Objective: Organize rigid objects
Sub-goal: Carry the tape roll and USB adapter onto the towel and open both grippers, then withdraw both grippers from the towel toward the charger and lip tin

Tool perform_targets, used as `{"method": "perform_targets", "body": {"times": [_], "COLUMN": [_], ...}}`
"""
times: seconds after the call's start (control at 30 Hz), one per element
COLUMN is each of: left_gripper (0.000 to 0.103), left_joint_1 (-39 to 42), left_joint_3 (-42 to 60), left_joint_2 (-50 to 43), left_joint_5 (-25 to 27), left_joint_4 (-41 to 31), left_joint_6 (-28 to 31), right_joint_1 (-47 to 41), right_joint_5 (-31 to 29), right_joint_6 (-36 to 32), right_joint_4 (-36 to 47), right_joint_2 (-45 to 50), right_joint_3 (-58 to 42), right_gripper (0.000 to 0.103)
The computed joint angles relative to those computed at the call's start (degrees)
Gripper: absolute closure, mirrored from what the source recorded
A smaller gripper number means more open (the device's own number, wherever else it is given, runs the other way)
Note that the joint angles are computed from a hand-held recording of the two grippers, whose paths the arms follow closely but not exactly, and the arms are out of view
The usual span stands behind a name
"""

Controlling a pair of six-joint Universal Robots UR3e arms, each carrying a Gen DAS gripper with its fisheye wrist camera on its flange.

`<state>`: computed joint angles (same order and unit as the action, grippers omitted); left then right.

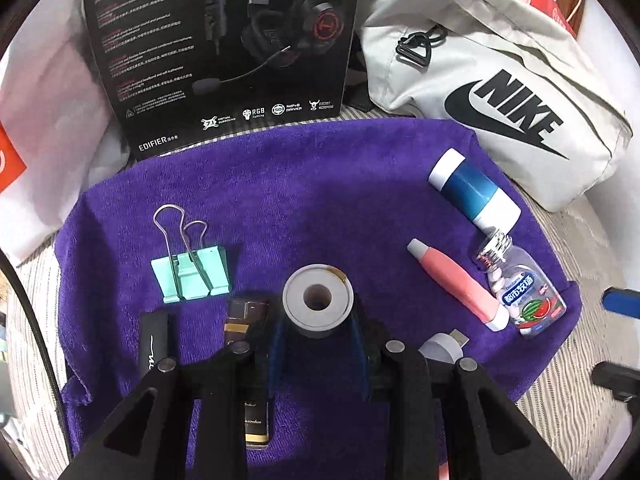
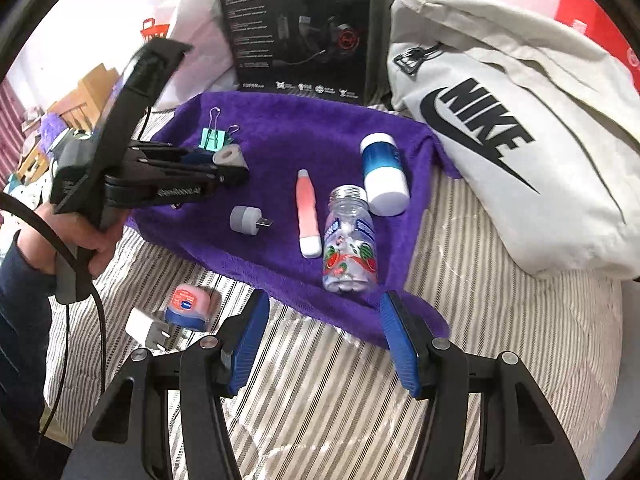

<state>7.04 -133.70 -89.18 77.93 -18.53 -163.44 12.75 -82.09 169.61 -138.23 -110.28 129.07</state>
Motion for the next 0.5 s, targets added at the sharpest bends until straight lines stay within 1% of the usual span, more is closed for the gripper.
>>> {"method": "perform_targets", "body": {"times": [0.13, 0.2, 0.27, 0.3, 0.37, 0.4, 0.43, 0.5], "left_gripper": [0.075, 0.072, 0.064, 0.062, 0.053, 0.051, 0.048, 0.046], "left_joint_1": [-0.99, -1.63, -2.49, -2.89, -3.83, -4.45, -4.9, -5.8], "left_joint_3": [-0.57, -1.53, -2.13, -2.51, -3.21, -3.6, -3.98, -4.88], "left_joint_2": [-0.48, 0.03, 0.49, 0.68, 0.81, 0.99, 1.14, 2.07], "left_joint_5": [1.32, 2.06, 2.8, 2.93, 3.52, 4.17, 4.6, 5.49], "left_joint_4": [1.86, 2.64, 2.85, 3.0, 3.75, 4.04, 4.37, 4.34], "left_joint_6": [-0.54, -0.7, -1.12, -1.56, -2.35, -2.7, -2.94, -3.83], "right_joint_1": [-2.08, -3.77, -5.47, -6.49, -8.09, -9.8, -10.33, -12.55], "right_joint_5": [0.35, 0.76, 1.4, 1.59, 1.99, 2.81, 3.01, 3.87], "right_joint_6": [1.64, 1.72, 1.65, 1.53, 1.1, 0.42, 0.44, -0.73], "right_joint_4": [1.93, 3.83, 6.4, 8.14, 10.52, 13.11, 14.05, 18.11], "right_joint_2": [-5.52, -9.38, -12.99, -15.37, -18.6, -21.87, -23.14, -27.89], "right_joint_3": [1.83, 2.74, 3.12, 3.31, 3.46, 3.77, 3.86, 4.02], "right_gripper": [0.046, 0.046, 0.046, 0.045, 0.044, 0.043, 0.042, 0.042]}}
